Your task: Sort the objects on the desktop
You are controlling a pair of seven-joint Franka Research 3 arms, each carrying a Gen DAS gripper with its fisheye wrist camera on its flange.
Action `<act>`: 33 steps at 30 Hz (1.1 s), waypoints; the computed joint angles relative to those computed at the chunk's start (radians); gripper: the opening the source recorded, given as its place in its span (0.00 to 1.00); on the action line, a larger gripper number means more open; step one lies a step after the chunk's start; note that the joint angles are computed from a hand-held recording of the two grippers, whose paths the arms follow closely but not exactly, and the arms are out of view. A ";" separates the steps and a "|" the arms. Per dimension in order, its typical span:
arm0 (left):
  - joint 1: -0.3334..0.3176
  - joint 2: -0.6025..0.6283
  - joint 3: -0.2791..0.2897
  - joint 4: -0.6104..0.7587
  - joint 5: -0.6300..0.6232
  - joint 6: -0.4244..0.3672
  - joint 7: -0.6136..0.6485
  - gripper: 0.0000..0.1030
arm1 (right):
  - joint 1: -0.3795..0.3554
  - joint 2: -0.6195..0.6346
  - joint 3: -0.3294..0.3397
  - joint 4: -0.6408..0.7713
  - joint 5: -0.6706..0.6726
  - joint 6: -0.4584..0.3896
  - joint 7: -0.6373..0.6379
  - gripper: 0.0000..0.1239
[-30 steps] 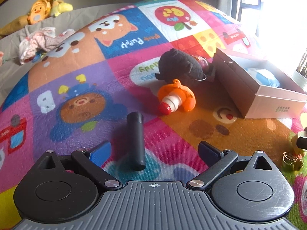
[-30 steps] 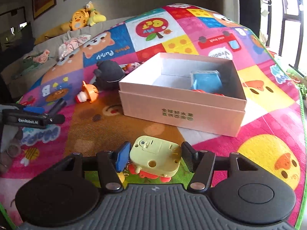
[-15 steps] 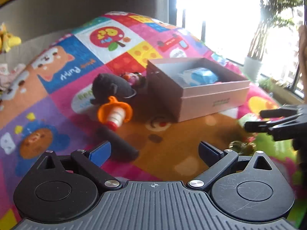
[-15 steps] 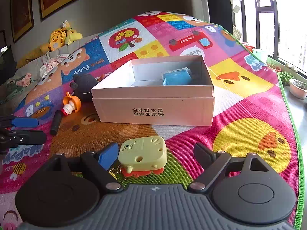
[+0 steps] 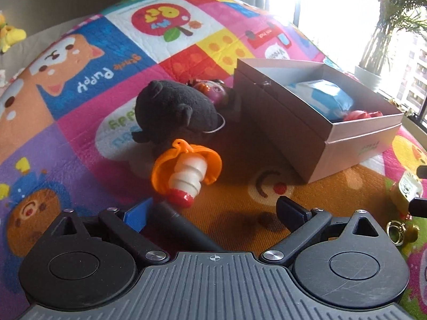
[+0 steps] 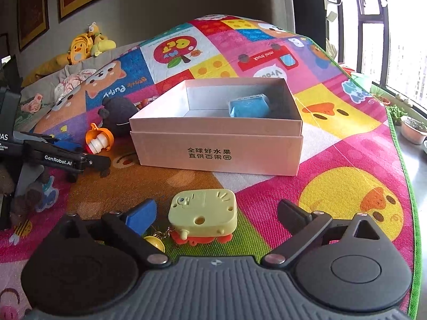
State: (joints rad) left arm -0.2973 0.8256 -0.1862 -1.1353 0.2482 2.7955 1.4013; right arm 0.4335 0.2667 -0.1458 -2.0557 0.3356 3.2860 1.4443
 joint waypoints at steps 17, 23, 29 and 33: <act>0.067 -0.231 -0.118 -0.410 -0.058 0.158 0.089 0.99 | 0.046 0.006 -0.057 0.009 -0.034 -0.029 0.051 0.81; -0.046 -0.225 0.020 -0.373 0.030 0.133 -0.062 0.99 | 0.081 0.009 -0.096 0.009 -0.055 -0.033 0.081 0.83; -0.094 -0.208 0.079 -0.330 0.126 0.095 -0.188 0.99 | 0.073 0.008 -0.091 0.008 -0.067 -0.032 0.090 0.83; -0.104 -0.209 0.095 -0.326 0.172 0.098 -0.243 0.86 | 0.069 0.008 -0.086 0.007 -0.071 -0.028 0.091 0.83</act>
